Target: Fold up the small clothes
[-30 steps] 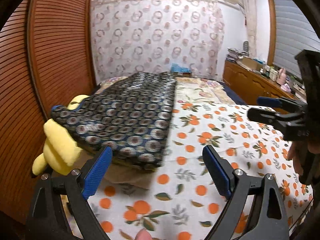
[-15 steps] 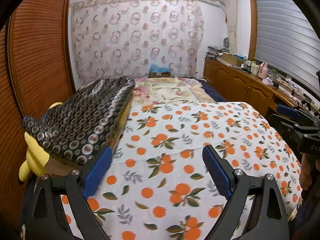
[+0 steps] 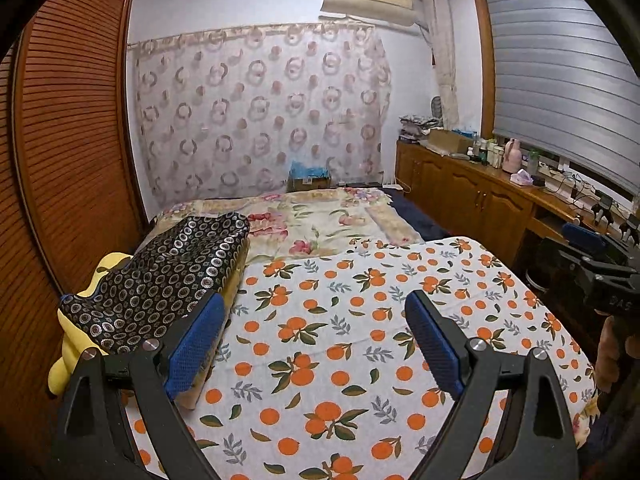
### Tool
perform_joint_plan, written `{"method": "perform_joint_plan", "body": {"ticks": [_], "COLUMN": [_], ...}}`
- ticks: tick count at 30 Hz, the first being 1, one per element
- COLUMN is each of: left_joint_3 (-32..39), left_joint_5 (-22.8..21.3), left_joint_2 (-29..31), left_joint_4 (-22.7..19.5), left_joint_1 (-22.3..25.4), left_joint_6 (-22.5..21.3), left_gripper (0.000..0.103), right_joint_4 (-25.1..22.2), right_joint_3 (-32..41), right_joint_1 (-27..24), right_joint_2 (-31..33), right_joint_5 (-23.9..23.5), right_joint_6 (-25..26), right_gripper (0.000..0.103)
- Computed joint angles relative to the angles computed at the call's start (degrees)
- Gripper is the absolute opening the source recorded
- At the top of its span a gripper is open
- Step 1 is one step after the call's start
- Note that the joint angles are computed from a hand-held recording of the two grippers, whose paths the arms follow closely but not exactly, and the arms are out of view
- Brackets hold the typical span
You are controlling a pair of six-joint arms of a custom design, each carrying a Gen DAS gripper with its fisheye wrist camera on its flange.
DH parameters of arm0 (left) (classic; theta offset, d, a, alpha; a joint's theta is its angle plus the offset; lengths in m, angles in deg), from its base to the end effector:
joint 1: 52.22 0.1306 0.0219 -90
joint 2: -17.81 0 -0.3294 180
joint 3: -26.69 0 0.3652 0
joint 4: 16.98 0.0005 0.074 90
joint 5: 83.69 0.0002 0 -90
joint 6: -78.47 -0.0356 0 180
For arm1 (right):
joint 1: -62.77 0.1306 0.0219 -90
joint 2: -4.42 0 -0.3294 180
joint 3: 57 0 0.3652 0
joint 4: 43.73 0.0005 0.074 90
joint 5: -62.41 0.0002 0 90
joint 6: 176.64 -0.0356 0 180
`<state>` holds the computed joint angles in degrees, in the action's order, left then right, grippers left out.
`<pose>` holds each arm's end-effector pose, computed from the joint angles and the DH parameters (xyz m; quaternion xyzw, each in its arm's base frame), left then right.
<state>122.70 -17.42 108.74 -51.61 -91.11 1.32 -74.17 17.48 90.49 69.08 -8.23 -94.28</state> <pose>0.3851 -0.2929 0.4396 0.0897 0.8472 -0.0551 0.5208 0.3079 0.1479 0.4525 -0.0471 0.8148 0.0387 0.5765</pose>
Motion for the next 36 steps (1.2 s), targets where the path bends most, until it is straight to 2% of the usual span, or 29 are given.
{"method": "perform_joint_plan", "body": {"ticks": [6, 13, 36], "left_joint_3": [-0.06, 0.23, -0.17], "left_joint_5": [-0.15, -0.68, -0.83], "left_joint_2": [-0.32, -0.35, -0.81], "left_joint_4": [0.31, 0.32, 0.46], "left_joint_1": [-0.22, -0.41, -0.48], "left_joint_6": [-0.07, 0.07, 0.08], "left_gripper": [0.092, 0.092, 0.092], "right_joint_4": [1.75, 3.41, 3.85], "right_joint_3": [0.33, 0.21, -0.15], "right_joint_1": [0.99, -0.66, -1.85], "right_joint_2": [2.12, 3.32, 2.95], "right_joint_5": [1.69, 0.03, -1.22], "right_joint_6": [0.08, 0.94, 1.69], "right_gripper": [0.088, 0.088, 0.088]}}
